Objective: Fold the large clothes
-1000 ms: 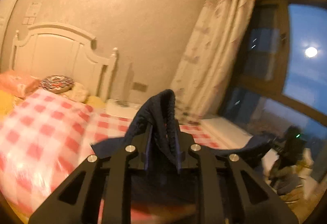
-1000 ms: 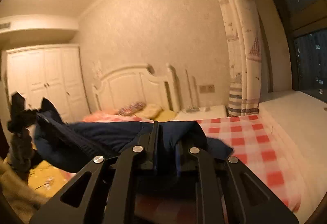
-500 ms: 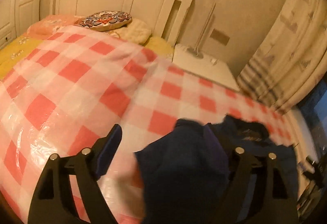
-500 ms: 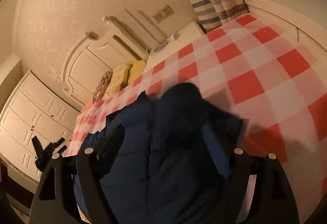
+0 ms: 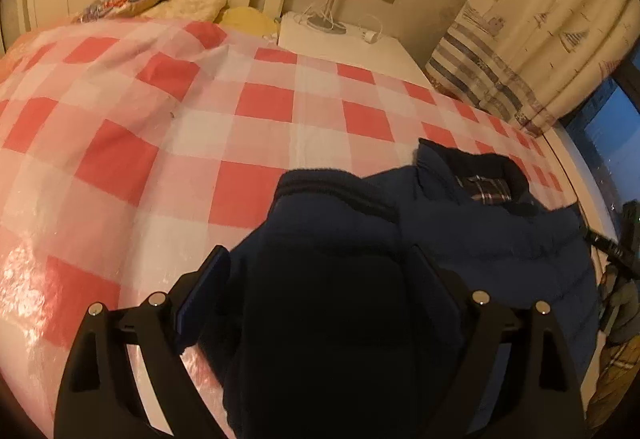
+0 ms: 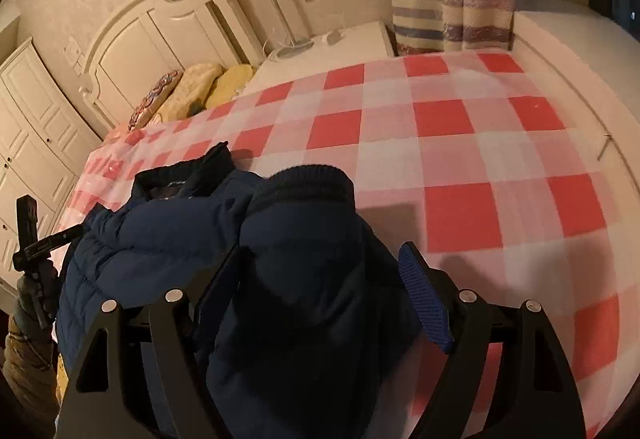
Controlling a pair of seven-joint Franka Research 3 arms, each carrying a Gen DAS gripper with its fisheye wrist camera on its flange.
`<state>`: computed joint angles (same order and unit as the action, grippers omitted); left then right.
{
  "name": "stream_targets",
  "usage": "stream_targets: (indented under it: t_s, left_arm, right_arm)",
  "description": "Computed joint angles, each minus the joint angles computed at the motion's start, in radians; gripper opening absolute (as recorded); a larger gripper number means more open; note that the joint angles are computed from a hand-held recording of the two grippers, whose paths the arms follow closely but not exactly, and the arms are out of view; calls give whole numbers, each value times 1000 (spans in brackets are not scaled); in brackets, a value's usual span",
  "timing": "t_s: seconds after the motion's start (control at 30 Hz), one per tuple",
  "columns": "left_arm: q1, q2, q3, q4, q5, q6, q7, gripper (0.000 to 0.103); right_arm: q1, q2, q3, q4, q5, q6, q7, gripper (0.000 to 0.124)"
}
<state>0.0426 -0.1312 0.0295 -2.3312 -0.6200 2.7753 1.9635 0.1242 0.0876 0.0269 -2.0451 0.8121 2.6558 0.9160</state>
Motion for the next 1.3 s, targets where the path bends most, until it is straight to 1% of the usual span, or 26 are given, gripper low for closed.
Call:
stream_targets:
  t_s: [0.03,0.07,0.1,0.13,0.17,0.2,0.23,0.27,0.3,0.37,0.4,0.43,0.5,0.53,0.63,0.67,0.7,0.77,0.83,0.87,0.97,1.03,1.1,1.13,1.23,1.3]
  left_arm:
    - [-4,9,8,12,-31,-8,16,86]
    - [-8,16,17,24,-81,-21,51,74]
    - [-8,21,21,35,-118,-45,86,45]
    - [0,22,13,38,-106,-53,81,38]
    - [1,10,-1,22,-92,-26,93,26]
    - [-5,-6,-10,3,-86,2,120,15]
    - [-17,-37,-22,-36,-77,70,142,11]
    - [-25,-61,-29,-66,-53,122,124,9]
    - [-36,-101,-34,-103,-38,175,110,8]
    - [-77,-191,-20,-160,-39,239,119,8]
    - [-74,-226,-26,-173,-5,243,101,8]
    - [-51,-253,-48,-175,41,239,65,8]
    - [-6,-280,-83,-144,115,220,-12,8]
    - [15,-277,-98,-121,147,214,-51,8]
    - [129,-206,-179,-19,293,174,-217,9]
    - [191,-159,-226,18,378,158,-300,10]
    - [226,-116,-251,47,441,139,-366,10]
    - [276,-24,-287,90,560,113,-507,10]
    - [302,38,-300,97,686,133,-644,10]
    - [303,64,-295,97,724,144,-694,10]
    - [280,106,-258,88,774,162,-744,11]
    - [256,121,-232,90,754,161,-729,12]
    - [234,131,-207,88,778,166,-754,15]
    - [224,136,-192,88,840,162,-810,17]
    - [185,150,-148,107,1014,123,-975,33]
    - [163,147,-118,110,1055,112,-1037,51]
  right_arm:
    - [-1,14,-1,14,-7,-13,8,78]
    - [-2,25,-1,24,-10,-19,13,78]
    - [-5,31,3,27,4,-19,0,78]
    - [-8,27,10,18,39,-5,-38,68]
    - [-10,16,18,6,82,9,-88,58]
    - [-9,-2,29,-14,144,30,-165,44]
    - [1,-26,36,-41,190,72,-230,32]
    - [15,-60,44,-75,239,113,-315,26]
    - [32,-89,44,-101,253,144,-351,20]
    - [76,-170,44,-169,312,235,-433,16]
    - [100,-216,34,-195,368,261,-494,15]
    - [119,-252,22,-210,403,279,-524,14]
    - [146,-297,-1,-210,423,299,-523,14]
    - [152,-307,-9,-196,406,305,-493,14]
    - [146,-275,-16,-136,283,320,-329,14]
    - [123,-238,-1,-110,176,326,-208,14]
    - [108,-205,8,-93,84,331,-112,14]
    - [98,-116,6,-45,-22,313,25,14]
    - [93,-31,3,-6,-106,301,148,14]
    - [90,-6,6,5,-120,301,172,14]
    - [93,56,3,33,-229,302,272,14]
    - [82,84,9,51,-267,282,296,15]
    - [51,116,34,76,-232,248,276,15]
    - [36,127,48,83,-203,241,259,16]
    - [19,146,59,90,-166,225,252,20]
    - [0,155,71,101,-125,200,239,24]
